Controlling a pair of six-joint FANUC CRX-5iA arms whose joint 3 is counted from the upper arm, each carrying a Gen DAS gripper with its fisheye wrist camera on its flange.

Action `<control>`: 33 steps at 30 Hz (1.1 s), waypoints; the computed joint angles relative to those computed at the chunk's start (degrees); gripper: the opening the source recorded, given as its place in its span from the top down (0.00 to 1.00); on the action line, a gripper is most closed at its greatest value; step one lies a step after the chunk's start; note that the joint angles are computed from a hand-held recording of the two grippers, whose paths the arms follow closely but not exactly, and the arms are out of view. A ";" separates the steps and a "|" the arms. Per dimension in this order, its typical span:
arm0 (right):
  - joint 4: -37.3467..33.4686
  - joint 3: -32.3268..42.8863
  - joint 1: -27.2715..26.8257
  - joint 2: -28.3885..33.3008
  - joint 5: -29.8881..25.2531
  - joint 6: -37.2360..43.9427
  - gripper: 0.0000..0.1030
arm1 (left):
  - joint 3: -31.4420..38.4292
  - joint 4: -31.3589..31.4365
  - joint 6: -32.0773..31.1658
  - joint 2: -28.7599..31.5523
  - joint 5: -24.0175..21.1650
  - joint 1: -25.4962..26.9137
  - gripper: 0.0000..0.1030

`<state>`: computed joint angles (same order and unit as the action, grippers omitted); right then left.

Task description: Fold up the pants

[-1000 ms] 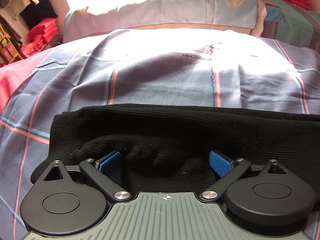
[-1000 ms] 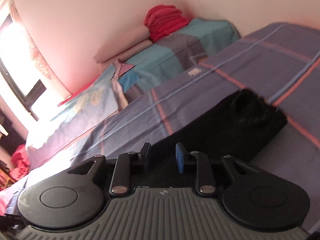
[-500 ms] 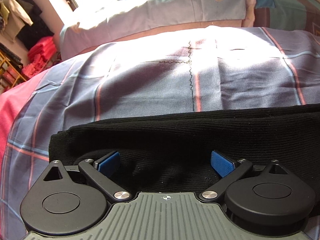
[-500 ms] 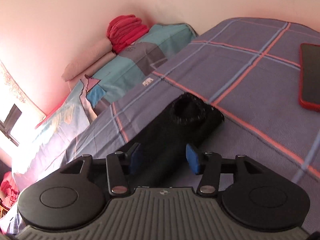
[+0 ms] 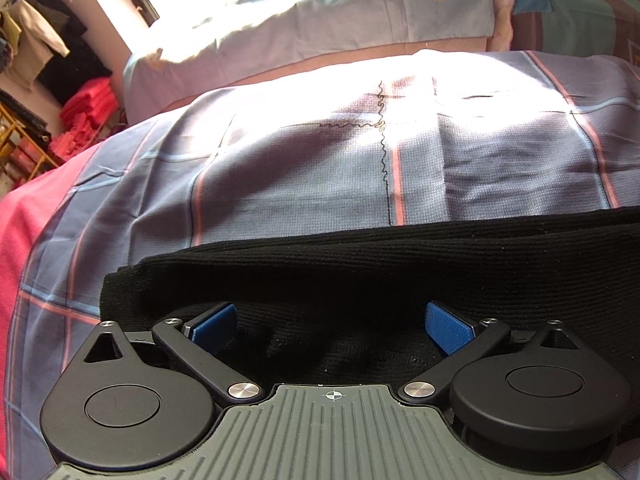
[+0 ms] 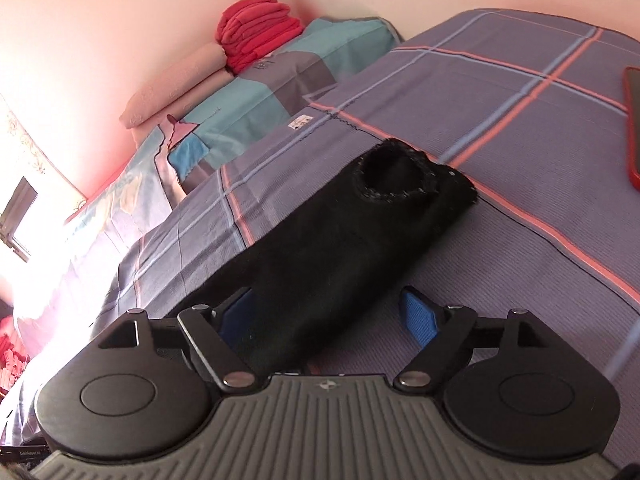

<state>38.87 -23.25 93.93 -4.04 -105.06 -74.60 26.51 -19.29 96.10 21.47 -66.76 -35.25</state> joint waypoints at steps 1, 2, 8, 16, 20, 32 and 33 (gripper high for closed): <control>0.41 -0.49 -0.44 -0.13 0.13 0.44 0.18 | 0.00 0.00 0.00 0.00 0.00 0.00 0.00; 0.90 -1.00 -0.78 -0.24 0.20 0.69 0.16 | 0.03 0.08 0.04 0.05 0.02 0.05 0.00; 0.74 -0.66 -2.63 0.68 -0.32 1.73 0.39 | 0.05 0.11 0.56 0.18 0.14 0.10 0.00; 4.42 -4.42 1.14 -3.24 0.40 -8.73 0.84 | -0.41 -0.19 1.71 -0.18 0.37 -0.05 0.00; 4.01 -2.90 5.30 -3.49 -10.82 -8.50 0.84 | -1.10 3.91 0.60 -0.94 0.63 0.69 0.00; -5.11 -1.56 9.60 -3.39 -11.16 -15.89 0.32 | 0.25 5.60 -0.29 0.14 0.18 -0.78 0.00; -5.28 -1.57 9.48 -3.17 -10.28 -15.38 0.32 | 0.49 5.32 -0.41 -0.05 -0.25 -0.84 0.00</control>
<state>33.59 -24.82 103.42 -7.21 -115.34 -89.97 27.00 -13.98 95.69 21.42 -67.01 -36.09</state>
